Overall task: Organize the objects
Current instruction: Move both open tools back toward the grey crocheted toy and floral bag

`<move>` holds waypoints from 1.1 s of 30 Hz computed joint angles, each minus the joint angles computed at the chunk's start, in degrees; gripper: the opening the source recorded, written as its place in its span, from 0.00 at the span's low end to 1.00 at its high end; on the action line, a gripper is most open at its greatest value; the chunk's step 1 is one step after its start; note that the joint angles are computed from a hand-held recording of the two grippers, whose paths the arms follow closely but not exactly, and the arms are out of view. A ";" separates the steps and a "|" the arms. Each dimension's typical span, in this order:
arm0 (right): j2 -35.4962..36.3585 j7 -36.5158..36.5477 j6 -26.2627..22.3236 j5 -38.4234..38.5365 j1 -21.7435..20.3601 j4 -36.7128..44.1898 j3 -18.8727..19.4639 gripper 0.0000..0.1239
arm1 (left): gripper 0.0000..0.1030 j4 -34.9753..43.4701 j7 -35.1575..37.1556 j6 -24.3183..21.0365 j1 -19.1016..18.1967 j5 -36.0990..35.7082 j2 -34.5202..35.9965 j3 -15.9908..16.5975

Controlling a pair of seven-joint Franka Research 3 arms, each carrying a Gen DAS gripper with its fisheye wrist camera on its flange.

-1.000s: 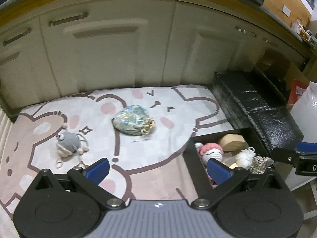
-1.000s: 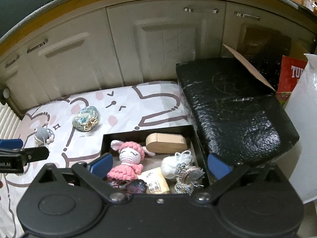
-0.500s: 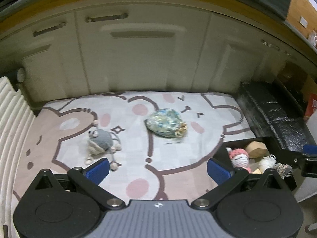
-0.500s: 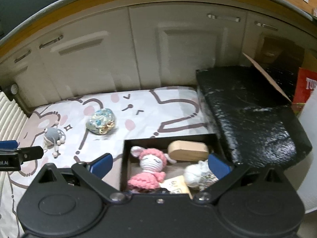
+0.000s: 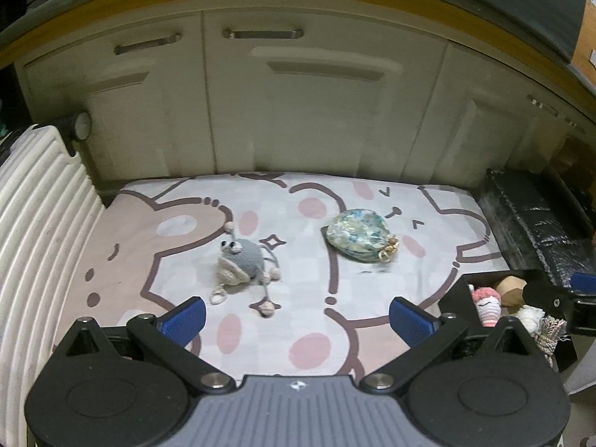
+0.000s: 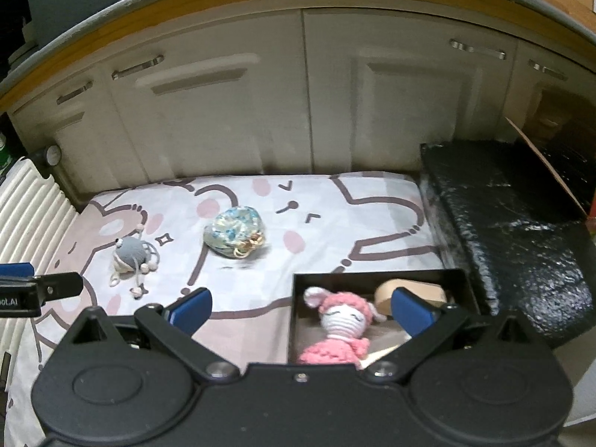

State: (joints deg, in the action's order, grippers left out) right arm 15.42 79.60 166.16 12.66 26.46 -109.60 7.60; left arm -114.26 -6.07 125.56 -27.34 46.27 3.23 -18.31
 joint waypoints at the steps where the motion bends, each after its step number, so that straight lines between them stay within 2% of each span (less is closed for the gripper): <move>1: 0.15 -0.10 0.09 0.19 0.02 0.12 0.19 0.83 | 1.00 -0.47 -0.25 -0.07 0.01 -0.02 -0.39 0.01; 13: 1.97 -3.02 0.55 2.59 0.83 2.22 1.99 0.83 | 1.00 -5.18 -3.50 -1.47 1.33 0.64 -4.89 -0.92; 22: 3.40 -3.88 1.83 3.24 1.55 3.33 1.95 0.83 | 1.00 -7.15 -5.77 -0.32 2.46 2.09 -6.07 -1.27; 26: 4.28 -3.20 4.28 2.22 2.42 3.42 1.22 0.83 | 1.00 -7.11 -6.32 -0.19 2.65 3.11 -5.42 -1.27; 28: 4.89 -3.37 7.12 1.69 2.77 3.06 1.13 0.83 | 1.00 -7.08 -6.61 -0.16 2.67 4.40 -4.90 -1.21; 30: 5.58 -2.91 10.26 -0.17 4.40 2.58 -0.49 0.83 | 1.00 -7.08 -6.82 -0.22 2.65 5.34 -4.45 -1.08; 33: 6.69 -2.02 10.67 -3.13 6.63 3.46 -3.01 0.83 | 1.00 -6.85 -6.96 -0.54 2.67 6.12 -3.69 -0.75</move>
